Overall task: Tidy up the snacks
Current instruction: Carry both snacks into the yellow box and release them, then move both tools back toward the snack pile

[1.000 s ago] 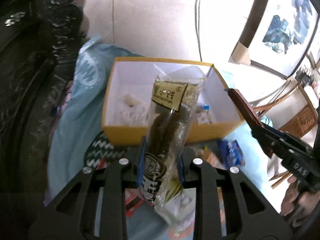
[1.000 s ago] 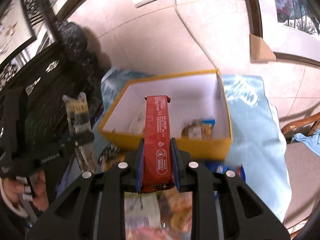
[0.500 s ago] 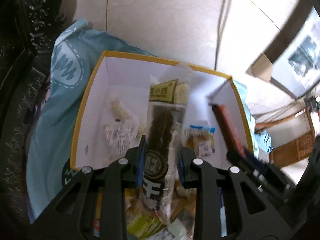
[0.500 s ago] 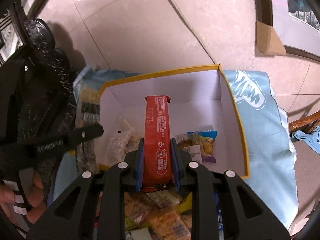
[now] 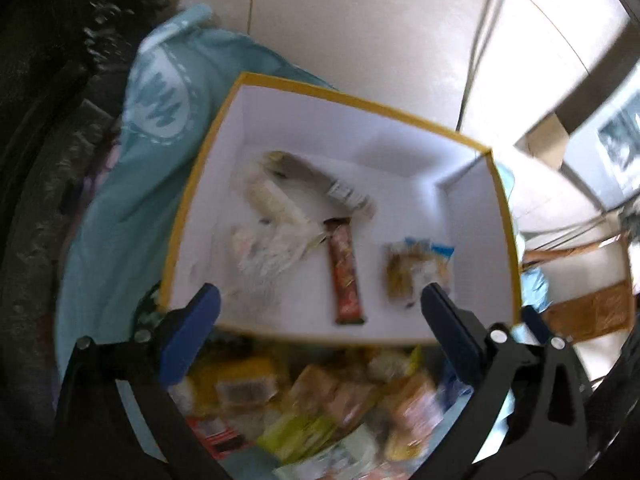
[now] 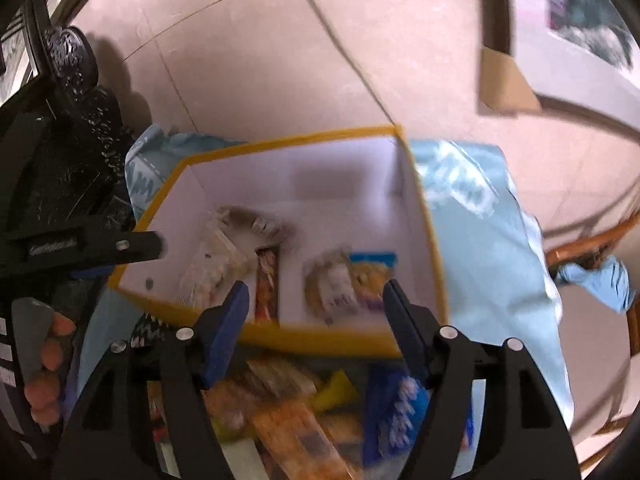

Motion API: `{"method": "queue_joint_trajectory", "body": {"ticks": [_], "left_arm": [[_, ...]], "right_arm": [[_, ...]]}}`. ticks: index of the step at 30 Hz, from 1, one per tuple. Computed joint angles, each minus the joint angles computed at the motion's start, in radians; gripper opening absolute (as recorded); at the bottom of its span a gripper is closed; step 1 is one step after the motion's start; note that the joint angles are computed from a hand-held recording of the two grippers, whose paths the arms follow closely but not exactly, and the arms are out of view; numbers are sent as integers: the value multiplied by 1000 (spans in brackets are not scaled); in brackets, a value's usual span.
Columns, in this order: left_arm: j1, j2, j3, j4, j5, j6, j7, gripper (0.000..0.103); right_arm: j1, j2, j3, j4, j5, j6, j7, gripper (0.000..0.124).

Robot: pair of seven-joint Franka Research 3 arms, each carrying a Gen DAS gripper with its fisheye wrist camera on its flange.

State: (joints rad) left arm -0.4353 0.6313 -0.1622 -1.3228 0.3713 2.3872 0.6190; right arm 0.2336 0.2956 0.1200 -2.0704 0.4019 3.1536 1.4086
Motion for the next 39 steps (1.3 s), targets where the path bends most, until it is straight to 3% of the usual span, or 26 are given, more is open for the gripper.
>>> {"method": "queue_joint_trajectory", "body": {"ticks": [1,4,7,9,11,17,25,35,37,39], "left_arm": [[-10,-25,7,-39,22,6,-4,101],[-44,-113,22,-171,103,5,-38,101],[-49,-180,6,-284,143,8,-78,101],[-50,-206,-5,-335,162,14,-109,101],[-48,-231,-23,-393,168,17,-125,101],[-39,-250,-67,-485,130,23,-123,101],[-39,-273,-72,-555,116,26,-156,101],[-3,-314,-75,-635,101,29,-185,101],[5,-316,-80,-641,92,29,-169,101],[7,-316,-81,-642,89,29,-160,101]], "right_arm": [[-64,-25,65,-46,46,18,-39,70],[-147,-72,154,-132,129,34,-107,70],[-157,-118,170,-215,194,24,-153,70],[-116,-150,136,-270,206,-3,-153,70],[-128,-167,164,-300,287,-19,-236,70],[-48,-190,109,-367,329,-59,-277,70],[43,-155,52,-361,309,-71,-258,70],[147,-52,-60,-294,22,-109,51,70],[149,-35,-65,-283,-9,-104,92,67],[177,-35,-100,-280,-75,-109,139,55]]}}
